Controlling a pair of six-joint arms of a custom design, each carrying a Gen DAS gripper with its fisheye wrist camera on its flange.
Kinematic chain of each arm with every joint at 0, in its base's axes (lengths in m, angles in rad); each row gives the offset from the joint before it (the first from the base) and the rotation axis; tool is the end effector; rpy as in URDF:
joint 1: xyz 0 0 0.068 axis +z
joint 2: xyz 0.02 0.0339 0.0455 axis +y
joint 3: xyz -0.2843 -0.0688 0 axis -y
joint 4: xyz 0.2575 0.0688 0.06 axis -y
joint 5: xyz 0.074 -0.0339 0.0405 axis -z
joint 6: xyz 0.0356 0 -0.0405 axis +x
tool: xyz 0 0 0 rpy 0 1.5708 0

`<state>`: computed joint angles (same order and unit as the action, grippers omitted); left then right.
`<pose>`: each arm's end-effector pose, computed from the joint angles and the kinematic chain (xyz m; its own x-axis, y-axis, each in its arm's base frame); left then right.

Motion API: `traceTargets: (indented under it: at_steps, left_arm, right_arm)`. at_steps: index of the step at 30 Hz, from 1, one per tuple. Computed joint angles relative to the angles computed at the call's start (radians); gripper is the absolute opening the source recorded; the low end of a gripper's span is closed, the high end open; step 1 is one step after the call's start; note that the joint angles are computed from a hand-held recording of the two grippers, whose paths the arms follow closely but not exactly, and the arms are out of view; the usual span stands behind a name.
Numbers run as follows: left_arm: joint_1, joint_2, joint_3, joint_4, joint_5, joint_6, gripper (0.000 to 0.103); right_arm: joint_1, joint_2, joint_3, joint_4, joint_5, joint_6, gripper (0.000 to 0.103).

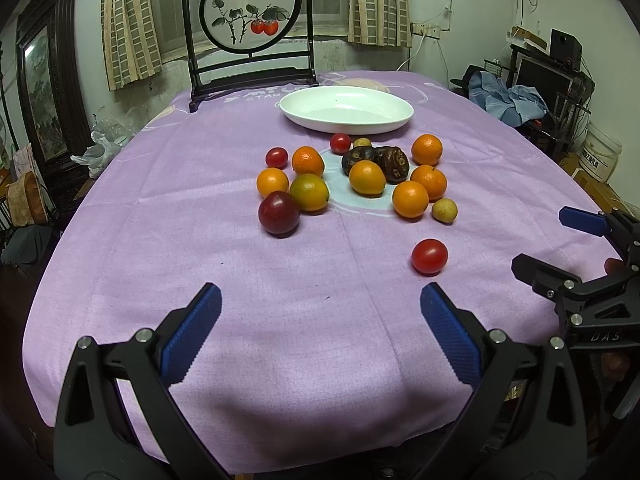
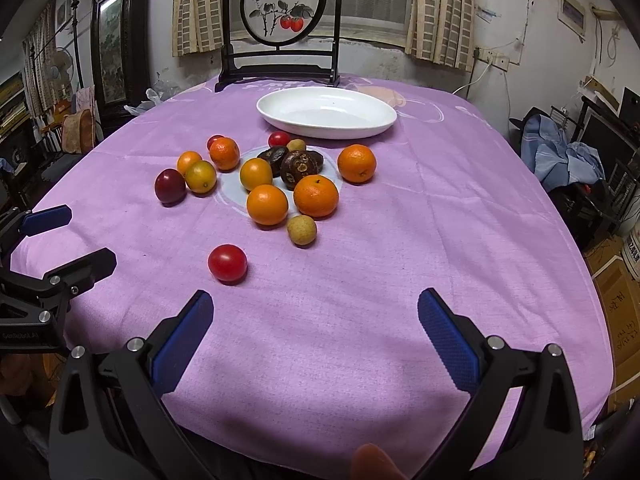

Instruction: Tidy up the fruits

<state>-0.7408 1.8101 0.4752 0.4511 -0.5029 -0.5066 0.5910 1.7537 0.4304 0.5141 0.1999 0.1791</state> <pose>0.2128 -0.1713 0.0720 -0.6763 0.0424 -0.7354 0.0430 0.9989 0.0181 0.2266 0.1435 0.0793 -0.6684 -0.2382 -0.7046 -0.3183 0.9478 -0.0185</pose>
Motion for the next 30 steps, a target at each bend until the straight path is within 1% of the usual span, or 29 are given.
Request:
traceTargets:
  at_steps: [16,20,28,30]
  left_arm:
    - [0.0,0.001,0.002,-0.004,0.0,-0.001,0.101]
    - [0.008,0.015,-0.006,0.015,0.007,0.001,0.101]
    - [0.028,0.037,-0.005,0.023,0.03,0.011,0.101]
    - [0.035,0.038,-0.013,0.038,0.031,0.025,0.101]
  right_arm:
    - [0.001,0.002,0.004,-0.003,-0.009,-0.001,0.102]
    - [-0.003,0.007,0.008,-0.006,-0.023,0.002,0.102]
    - [0.0,0.031,0.01,0.024,-0.045,-0.004,0.102]
    - [-0.004,0.039,0.006,0.046,-0.07,-0.011,0.102]
